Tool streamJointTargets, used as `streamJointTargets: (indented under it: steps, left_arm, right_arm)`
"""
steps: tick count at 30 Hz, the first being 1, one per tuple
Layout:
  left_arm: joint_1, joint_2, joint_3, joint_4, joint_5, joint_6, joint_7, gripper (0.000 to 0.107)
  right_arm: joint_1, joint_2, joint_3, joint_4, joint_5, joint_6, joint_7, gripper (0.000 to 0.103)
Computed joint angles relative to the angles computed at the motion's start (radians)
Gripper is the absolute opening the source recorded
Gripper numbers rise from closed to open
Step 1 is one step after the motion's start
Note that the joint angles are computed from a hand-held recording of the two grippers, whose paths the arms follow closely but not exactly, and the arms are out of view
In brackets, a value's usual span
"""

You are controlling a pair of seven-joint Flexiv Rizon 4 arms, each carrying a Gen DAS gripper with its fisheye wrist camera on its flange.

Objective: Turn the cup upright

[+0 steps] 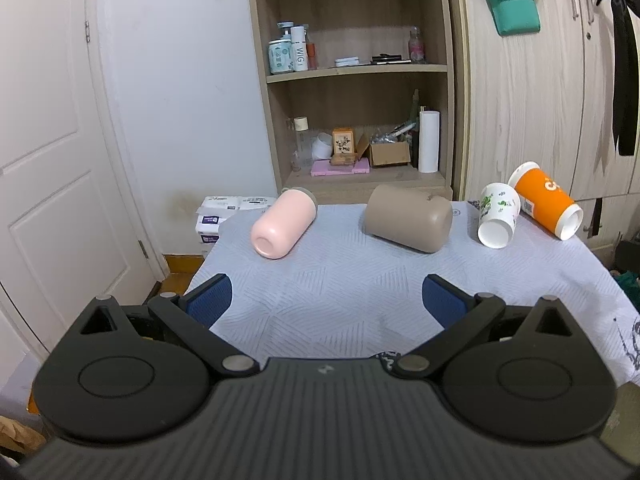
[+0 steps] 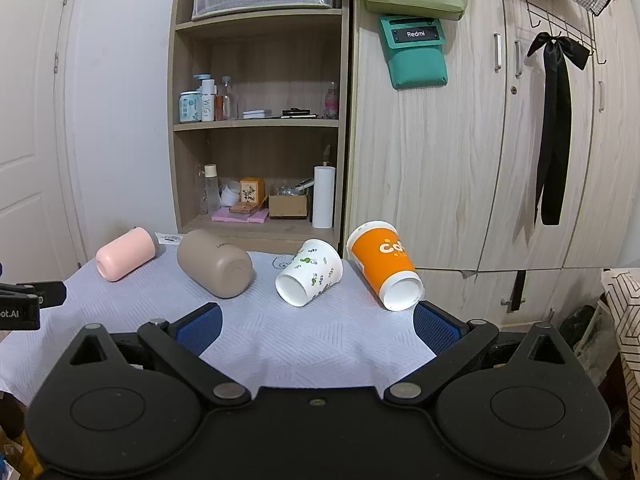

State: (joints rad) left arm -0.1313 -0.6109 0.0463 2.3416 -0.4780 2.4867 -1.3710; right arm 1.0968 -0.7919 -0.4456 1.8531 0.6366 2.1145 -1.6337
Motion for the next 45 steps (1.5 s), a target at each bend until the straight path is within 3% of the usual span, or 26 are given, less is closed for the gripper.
streamJointTargets:
  steps: [28, 45]
  left_arm:
    - [0.024, 0.028, 0.007, 0.015, 0.033, -0.063, -0.019, 0.103]
    - [-0.012, 0.022, 0.014, 0.007, -0.027, -0.063, 0.014, 0.103]
  right_arm:
    - [0.011, -0.002, -0.027, 0.024, -0.038, -0.021, 0.045, 0.103]
    - [0.024, -0.004, -0.046, 0.031, -0.057, -0.034, 0.066, 0.103]
